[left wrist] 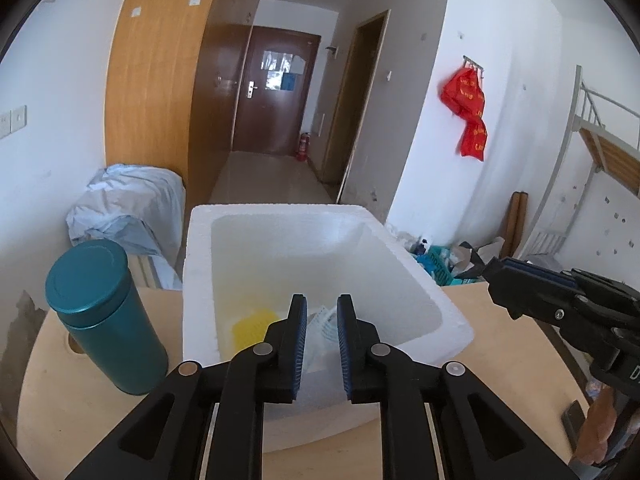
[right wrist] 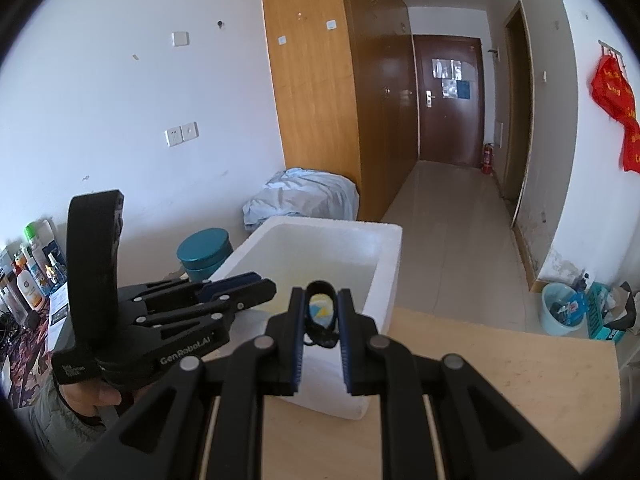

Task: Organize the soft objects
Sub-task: 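Open the left tool to drop the foam strip into the box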

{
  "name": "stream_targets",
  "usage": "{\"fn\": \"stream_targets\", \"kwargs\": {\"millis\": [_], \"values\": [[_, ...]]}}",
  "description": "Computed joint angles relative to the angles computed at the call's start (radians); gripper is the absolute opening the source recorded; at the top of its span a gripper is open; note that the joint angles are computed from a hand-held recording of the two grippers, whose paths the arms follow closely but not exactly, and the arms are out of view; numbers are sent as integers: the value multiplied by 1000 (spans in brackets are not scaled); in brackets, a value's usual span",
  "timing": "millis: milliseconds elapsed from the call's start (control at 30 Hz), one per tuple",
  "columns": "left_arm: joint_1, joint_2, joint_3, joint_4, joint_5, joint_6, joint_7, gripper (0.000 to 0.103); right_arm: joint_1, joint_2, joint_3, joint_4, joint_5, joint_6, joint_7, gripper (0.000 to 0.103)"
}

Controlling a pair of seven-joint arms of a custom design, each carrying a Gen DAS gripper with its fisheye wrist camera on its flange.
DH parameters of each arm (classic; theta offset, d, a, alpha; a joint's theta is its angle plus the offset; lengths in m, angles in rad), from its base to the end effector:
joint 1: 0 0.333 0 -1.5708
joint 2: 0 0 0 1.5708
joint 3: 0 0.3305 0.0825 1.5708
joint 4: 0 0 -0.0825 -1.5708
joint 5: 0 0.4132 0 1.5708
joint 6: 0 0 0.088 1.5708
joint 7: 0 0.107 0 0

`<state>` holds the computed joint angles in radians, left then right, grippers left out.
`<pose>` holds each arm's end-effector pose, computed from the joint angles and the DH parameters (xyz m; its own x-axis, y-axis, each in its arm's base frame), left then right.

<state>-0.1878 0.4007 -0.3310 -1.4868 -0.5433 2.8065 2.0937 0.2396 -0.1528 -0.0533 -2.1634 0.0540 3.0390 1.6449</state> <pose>0.6905 -0.3103 0.5632 -0.5851 -0.7821 0.2145 -0.5348 0.1733 -0.8270 0.5684 0.1012 0.5908 0.1241 -0.9850 -0.1200 -0.5287 0.0367 -0.8480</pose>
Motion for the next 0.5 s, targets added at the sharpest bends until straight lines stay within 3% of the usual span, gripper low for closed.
{"fn": "stream_targets", "kwargs": {"millis": [167, 333, 400, 500], "values": [[-19, -7, 20, -13, 31, 20, -38, 24, 2, 3, -3, 2, 9, -4, -8, 19], [-27, -17, 29, -31, 61, 56, -85, 56, 14, 11, -11, 6, 39, 0, -37, 19], [-16, -27, 18, -42, 48, 73, -85, 64, 20, 20, -16, 12, 63, -1, -56, 19], [-16, -53, 22, -73, 51, 123, -92, 95, 18, 31, -16, 19, 86, -1, -75, 19]]}}
